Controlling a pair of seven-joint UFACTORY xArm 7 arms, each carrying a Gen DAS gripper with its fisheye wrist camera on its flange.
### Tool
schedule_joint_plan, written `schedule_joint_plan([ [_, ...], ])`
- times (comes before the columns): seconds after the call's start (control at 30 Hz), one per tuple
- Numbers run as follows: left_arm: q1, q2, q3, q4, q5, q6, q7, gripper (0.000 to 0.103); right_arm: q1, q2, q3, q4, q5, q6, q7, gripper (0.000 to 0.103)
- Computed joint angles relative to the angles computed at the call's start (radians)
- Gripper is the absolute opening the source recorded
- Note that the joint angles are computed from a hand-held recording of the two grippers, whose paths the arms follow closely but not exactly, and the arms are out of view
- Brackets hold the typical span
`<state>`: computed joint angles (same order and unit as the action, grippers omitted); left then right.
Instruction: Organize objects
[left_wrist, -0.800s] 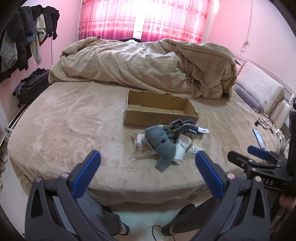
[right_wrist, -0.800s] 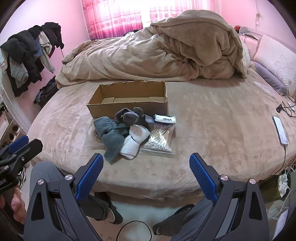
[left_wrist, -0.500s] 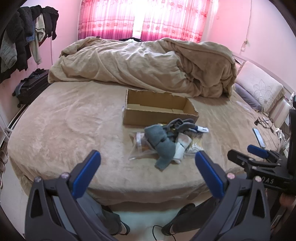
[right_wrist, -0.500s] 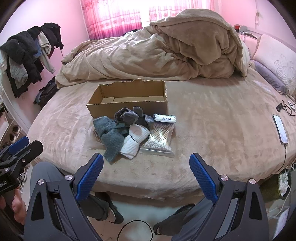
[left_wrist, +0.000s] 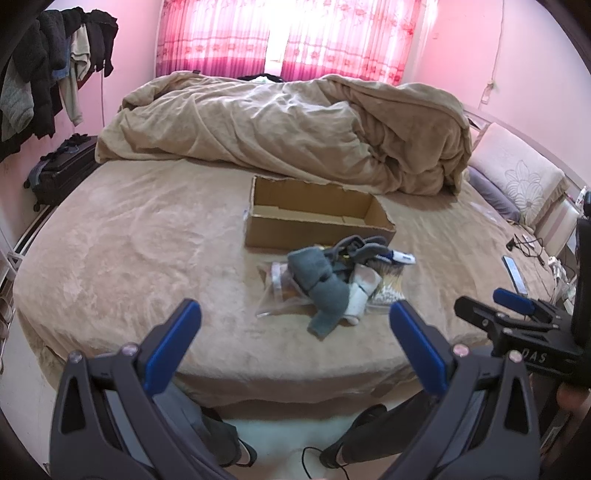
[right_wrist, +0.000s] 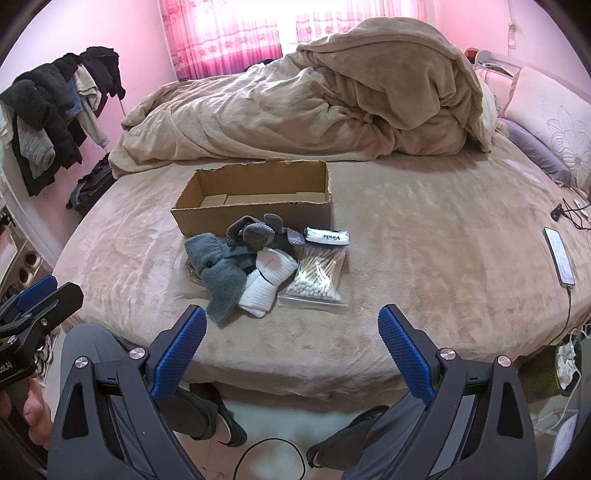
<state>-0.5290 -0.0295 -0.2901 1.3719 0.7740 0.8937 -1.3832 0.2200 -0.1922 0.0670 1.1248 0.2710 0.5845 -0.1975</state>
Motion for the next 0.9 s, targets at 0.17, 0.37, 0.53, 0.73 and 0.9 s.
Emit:
schedule_joint_plan([
  [0.17, -0.002, 0.004, 0.0, 0.006, 0.015, 0.008, -0.012, 0.102, 0.0, 0.0, 0.0, 0.0, -0.001, 0.002, 0.002, 0.096],
  [0.37, 0.0, 0.01, 0.007, 0.009, 0.002, -0.006, -0.008, 0.102, 0.0, 0.004, -0.002, 0.005, 0.003, 0.005, -0.004, 0.096],
  [0.53, 0.001, 0.015, 0.012, 0.012, -0.006, -0.013, -0.003, 0.102, -0.003, 0.008, -0.002, 0.009, 0.004, 0.008, -0.008, 0.096],
  [0.73, 0.001, 0.016, 0.014, 0.013, -0.005, -0.017, -0.003, 0.102, -0.007, 0.022, -0.001, 0.025, 0.001, 0.014, -0.006, 0.096],
  [0.9, 0.002, 0.025, 0.018, 0.018, -0.012, -0.031, 0.008, 0.102, -0.009, 0.038, 0.001, 0.039, -0.002, 0.018, -0.015, 0.096],
])
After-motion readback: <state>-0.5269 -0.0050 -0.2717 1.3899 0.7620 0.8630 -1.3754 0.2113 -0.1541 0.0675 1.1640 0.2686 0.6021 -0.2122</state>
